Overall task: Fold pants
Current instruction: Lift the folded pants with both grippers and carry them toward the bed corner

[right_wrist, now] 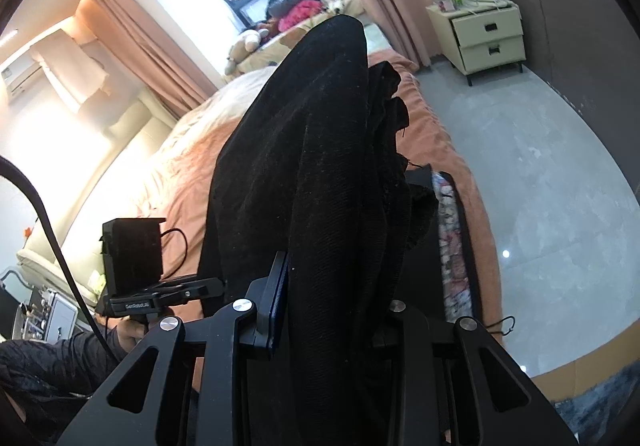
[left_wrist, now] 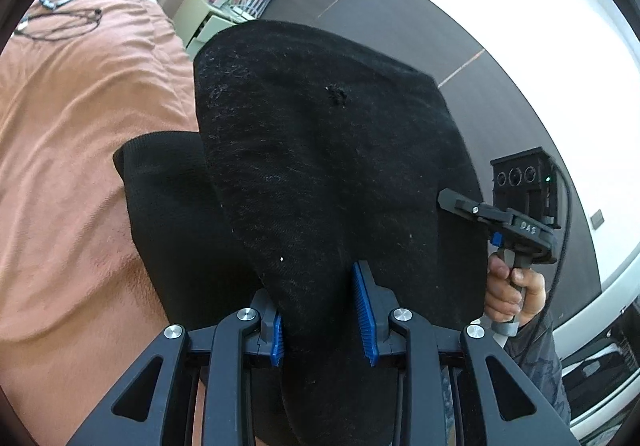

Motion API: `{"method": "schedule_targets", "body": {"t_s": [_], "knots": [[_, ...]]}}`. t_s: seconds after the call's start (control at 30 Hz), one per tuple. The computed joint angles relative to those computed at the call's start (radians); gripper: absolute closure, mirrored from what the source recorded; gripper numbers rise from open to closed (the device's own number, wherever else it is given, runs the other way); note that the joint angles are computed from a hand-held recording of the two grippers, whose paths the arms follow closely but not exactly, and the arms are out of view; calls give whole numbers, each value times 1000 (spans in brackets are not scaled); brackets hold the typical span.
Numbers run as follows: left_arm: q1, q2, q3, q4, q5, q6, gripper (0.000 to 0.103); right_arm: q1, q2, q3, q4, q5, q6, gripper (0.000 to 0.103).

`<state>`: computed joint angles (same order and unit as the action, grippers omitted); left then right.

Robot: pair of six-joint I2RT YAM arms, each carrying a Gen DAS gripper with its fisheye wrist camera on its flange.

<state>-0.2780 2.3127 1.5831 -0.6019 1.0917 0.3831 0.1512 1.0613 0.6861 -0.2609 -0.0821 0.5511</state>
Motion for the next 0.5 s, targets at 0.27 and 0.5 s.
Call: {"method": "schedule_targets", "body": {"t_s": [0.27, 0.5], "knots": [[5, 55, -32, 79, -11, -61, 72, -49, 174, 29, 39, 14, 97, 58], [49, 80, 16, -19, -2, -24, 72, 77, 109, 61, -61, 183, 218, 53]]}}
